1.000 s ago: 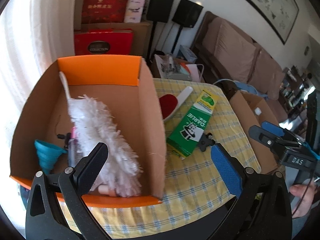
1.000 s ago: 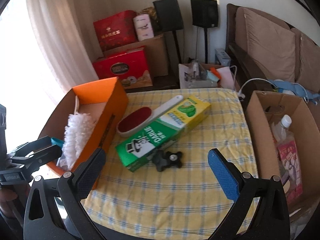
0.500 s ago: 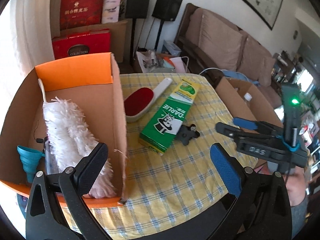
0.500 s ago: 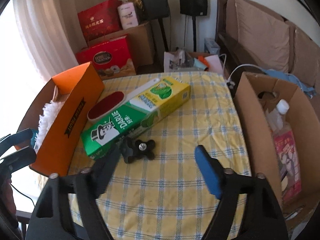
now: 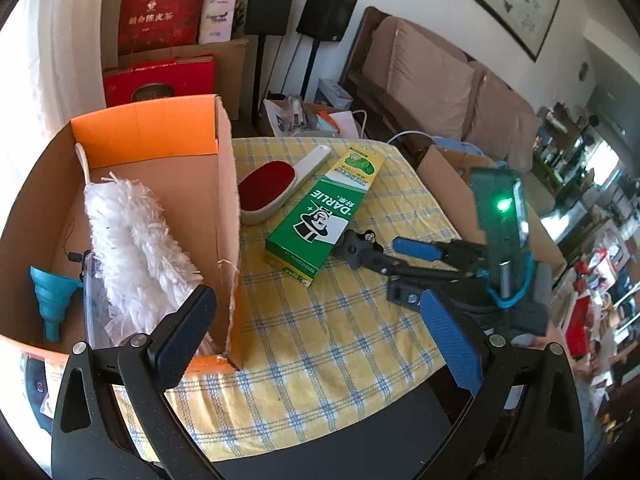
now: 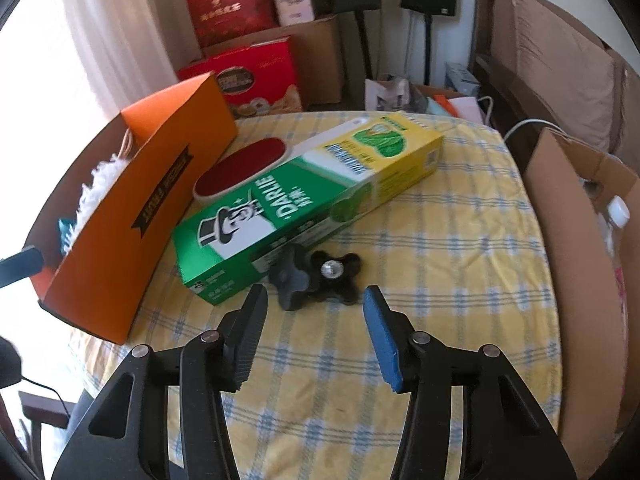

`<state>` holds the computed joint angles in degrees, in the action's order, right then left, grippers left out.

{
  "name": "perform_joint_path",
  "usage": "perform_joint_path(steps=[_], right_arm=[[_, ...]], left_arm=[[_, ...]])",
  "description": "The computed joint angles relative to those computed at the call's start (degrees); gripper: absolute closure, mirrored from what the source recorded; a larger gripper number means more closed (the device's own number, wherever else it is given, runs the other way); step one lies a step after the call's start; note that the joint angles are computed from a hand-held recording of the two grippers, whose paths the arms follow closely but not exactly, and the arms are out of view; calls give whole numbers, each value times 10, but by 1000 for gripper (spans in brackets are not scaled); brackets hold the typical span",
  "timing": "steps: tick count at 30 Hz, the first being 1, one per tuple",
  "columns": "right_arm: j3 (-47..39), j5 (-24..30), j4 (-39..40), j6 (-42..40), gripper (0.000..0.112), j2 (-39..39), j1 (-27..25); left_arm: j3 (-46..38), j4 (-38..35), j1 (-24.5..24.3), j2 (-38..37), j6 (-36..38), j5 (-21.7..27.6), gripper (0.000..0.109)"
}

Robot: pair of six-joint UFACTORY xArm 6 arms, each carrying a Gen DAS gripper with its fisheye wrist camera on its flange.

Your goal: Organize objects

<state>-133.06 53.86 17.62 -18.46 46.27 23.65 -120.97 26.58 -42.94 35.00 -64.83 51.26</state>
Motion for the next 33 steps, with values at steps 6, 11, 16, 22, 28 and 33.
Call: perform_joint_path(steps=[6,11,16,22,28,33], right_arm=[[-61,19,-11,23,71,48,8],[-75,9,1,22,83,61,9],[-95,20,22,18,94,73,5],[-36,9,52,-5,100,33,1],[43,8,71,-16,103,-24,-11],[114,-6,77,-19,103,-73,-29]], left_arm=[[46,-3,9,-27,-17,-20,7],[66,-5,13,-38,-28,-34,7],[73,-6,14,-42,-33,-42,7],[69,-13,13,-38,-28,-48,7],[41,-22,7,-20,-11,-42,7],[-19,-36,0,18,15,-25,7]])
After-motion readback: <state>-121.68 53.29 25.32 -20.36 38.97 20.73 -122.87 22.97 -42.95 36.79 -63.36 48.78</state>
